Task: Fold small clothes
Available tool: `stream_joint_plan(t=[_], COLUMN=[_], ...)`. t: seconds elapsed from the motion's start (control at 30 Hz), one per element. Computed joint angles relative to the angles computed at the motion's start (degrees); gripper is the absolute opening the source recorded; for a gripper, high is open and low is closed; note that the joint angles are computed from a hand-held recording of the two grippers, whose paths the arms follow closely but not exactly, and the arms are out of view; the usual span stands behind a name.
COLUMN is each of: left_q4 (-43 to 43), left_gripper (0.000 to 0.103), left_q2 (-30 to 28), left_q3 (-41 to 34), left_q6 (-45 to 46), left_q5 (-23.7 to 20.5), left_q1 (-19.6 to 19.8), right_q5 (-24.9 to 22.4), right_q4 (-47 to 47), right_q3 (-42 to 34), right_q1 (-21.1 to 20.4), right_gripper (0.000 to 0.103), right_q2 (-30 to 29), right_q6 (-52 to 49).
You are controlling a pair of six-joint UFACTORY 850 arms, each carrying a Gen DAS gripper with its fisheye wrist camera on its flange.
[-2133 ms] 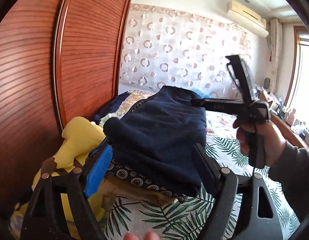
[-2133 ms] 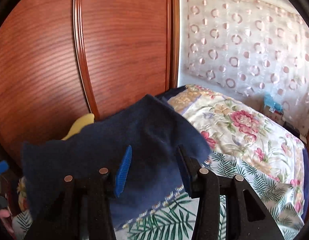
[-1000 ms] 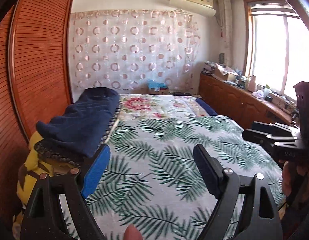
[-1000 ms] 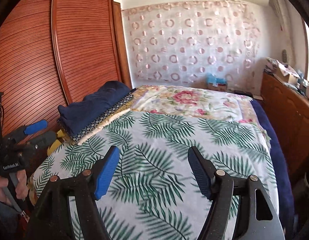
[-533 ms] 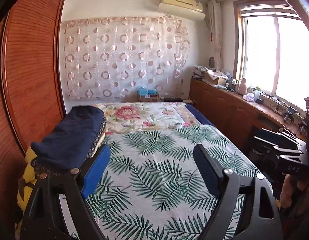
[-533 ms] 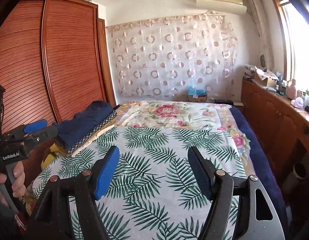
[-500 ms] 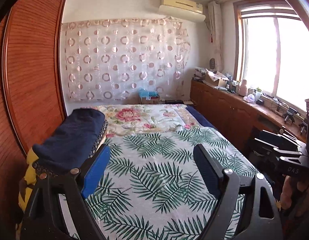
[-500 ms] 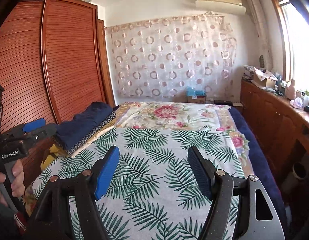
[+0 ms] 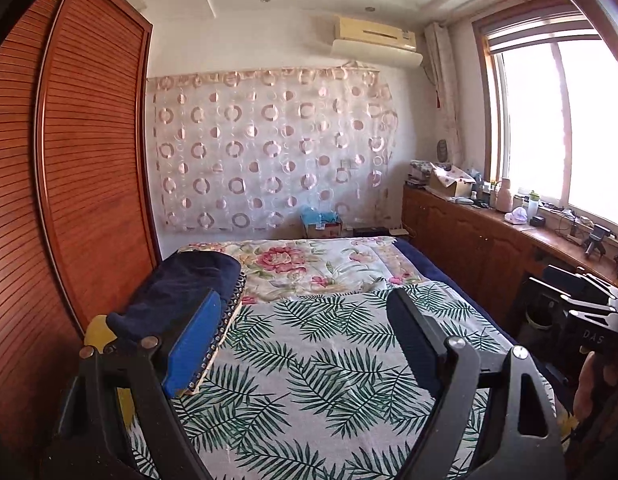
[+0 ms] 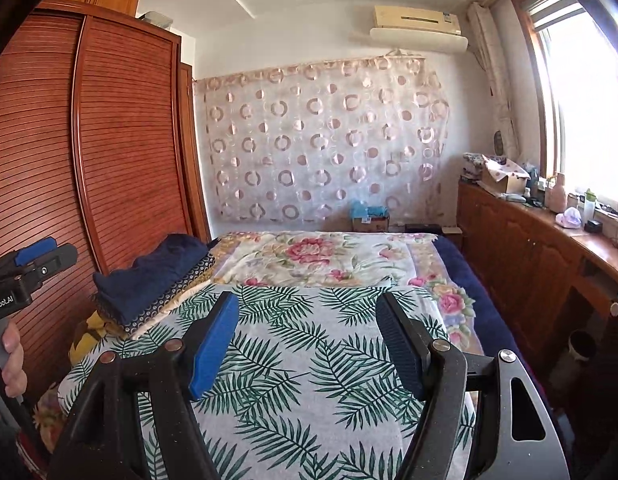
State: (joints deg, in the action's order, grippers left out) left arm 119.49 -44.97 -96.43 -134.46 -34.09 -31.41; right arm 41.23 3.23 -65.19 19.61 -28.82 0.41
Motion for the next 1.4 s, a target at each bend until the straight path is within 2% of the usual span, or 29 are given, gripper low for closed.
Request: stream_joint_plan(t=[0.37,1.4], left_q4=[0.1,1.2], left_gripper=[0.086,0.086], left_q2=[-0.2,-0.4], left_q3=[0.3,0.6], left_q6=[-1.2,-2.7], left_q5=[0.4,0.8], left_q1=[0.6,0.9], right_q5=[-2.7,-2.8], right_q4=[-2.5,-8.9], right_q3=[-3.9,-5.4], right_q1=[-1.3,-4.4], right_gripper=[0.073,0.073], right_q2=[-2.2,-3.4], right_q6=[2.2,5.4])
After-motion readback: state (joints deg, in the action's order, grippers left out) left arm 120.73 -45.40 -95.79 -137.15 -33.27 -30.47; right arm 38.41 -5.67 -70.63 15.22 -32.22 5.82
